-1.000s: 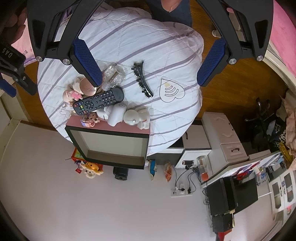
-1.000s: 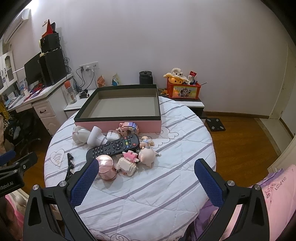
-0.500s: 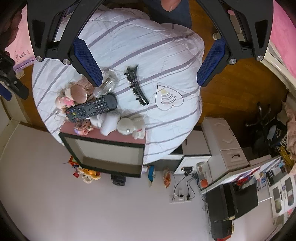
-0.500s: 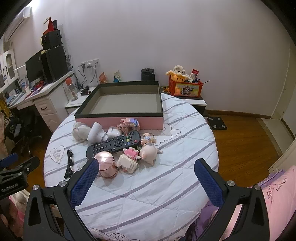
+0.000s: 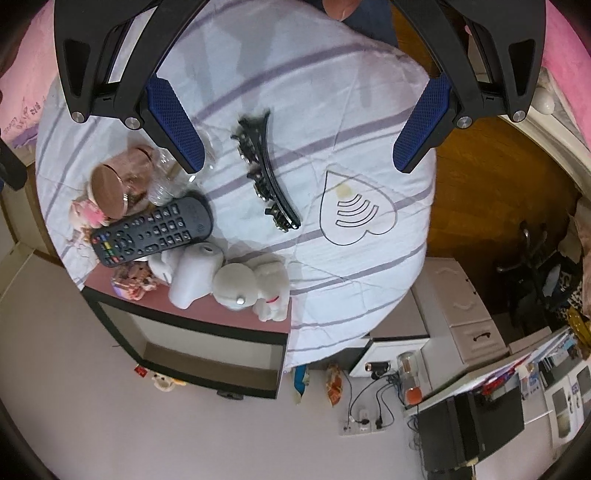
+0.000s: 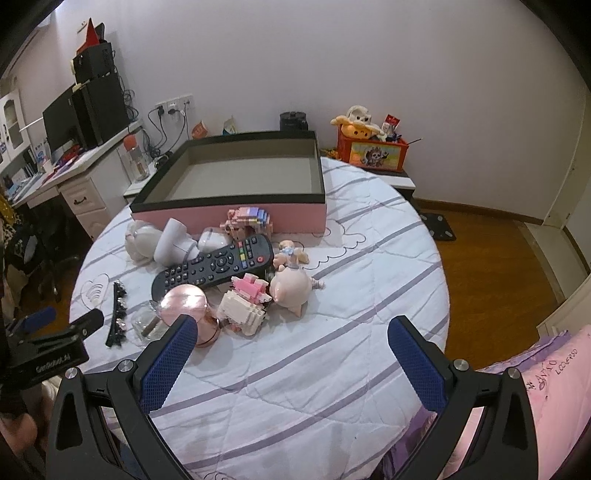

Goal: Organize rigid objects
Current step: 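Move both tools toward the black hair clip on the bed, then grasp the black hair clip with the left tool while the right tool approaches the pig figurine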

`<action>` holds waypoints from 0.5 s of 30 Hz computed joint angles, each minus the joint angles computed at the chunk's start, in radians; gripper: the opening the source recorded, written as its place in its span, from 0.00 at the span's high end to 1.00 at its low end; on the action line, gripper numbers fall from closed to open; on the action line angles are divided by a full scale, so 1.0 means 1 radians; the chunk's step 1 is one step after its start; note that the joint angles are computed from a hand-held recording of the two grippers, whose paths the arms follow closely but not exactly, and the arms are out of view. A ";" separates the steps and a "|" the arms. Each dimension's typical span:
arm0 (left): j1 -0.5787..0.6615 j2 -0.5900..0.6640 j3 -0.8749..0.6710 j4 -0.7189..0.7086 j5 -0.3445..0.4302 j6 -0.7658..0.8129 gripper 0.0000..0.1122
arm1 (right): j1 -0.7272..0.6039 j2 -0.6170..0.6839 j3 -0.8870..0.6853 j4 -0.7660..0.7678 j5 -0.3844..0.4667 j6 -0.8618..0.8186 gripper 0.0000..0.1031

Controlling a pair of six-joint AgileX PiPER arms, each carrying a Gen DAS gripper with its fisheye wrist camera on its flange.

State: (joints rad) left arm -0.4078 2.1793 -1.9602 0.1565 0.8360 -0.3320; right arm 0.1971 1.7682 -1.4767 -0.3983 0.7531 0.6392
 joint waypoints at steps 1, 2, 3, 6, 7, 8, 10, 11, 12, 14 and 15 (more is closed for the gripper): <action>0.001 0.017 -0.020 -0.001 0.008 0.001 0.08 | -0.006 0.012 -0.008 0.012 -0.001 -0.012 0.00; 0.003 0.032 -0.037 -0.002 0.013 0.002 0.08 | -0.011 0.023 -0.014 0.021 -0.001 -0.022 0.00; 0.002 0.049 -0.060 -0.002 0.024 0.001 0.08 | -0.015 0.032 -0.020 0.028 0.000 -0.030 0.00; 0.012 0.090 -0.108 -0.021 0.042 0.009 0.08 | -0.026 0.058 -0.040 0.047 0.001 -0.050 0.00; 0.014 0.099 -0.118 -0.022 0.045 0.008 0.08 | -0.030 0.065 -0.046 0.052 0.002 -0.056 0.00; 0.015 0.110 -0.132 -0.022 0.050 0.007 0.08 | -0.032 0.071 -0.052 0.056 0.004 -0.060 0.00; 0.018 0.135 -0.165 -0.020 0.065 0.009 0.09 | -0.039 0.086 -0.063 0.066 0.004 -0.072 0.00; 0.019 0.148 -0.182 -0.023 0.073 0.013 0.08 | -0.041 0.093 -0.069 0.071 0.004 -0.078 0.00; 0.020 0.161 -0.196 -0.026 0.079 0.018 0.08 | -0.043 0.101 -0.075 0.076 0.005 -0.083 0.00; 0.018 0.184 -0.223 -0.021 0.088 0.022 0.09 | -0.048 0.116 -0.088 0.085 0.006 -0.093 0.00; 0.014 0.194 -0.232 -0.015 0.093 0.019 0.09 | -0.049 0.123 -0.093 0.087 0.005 -0.096 0.00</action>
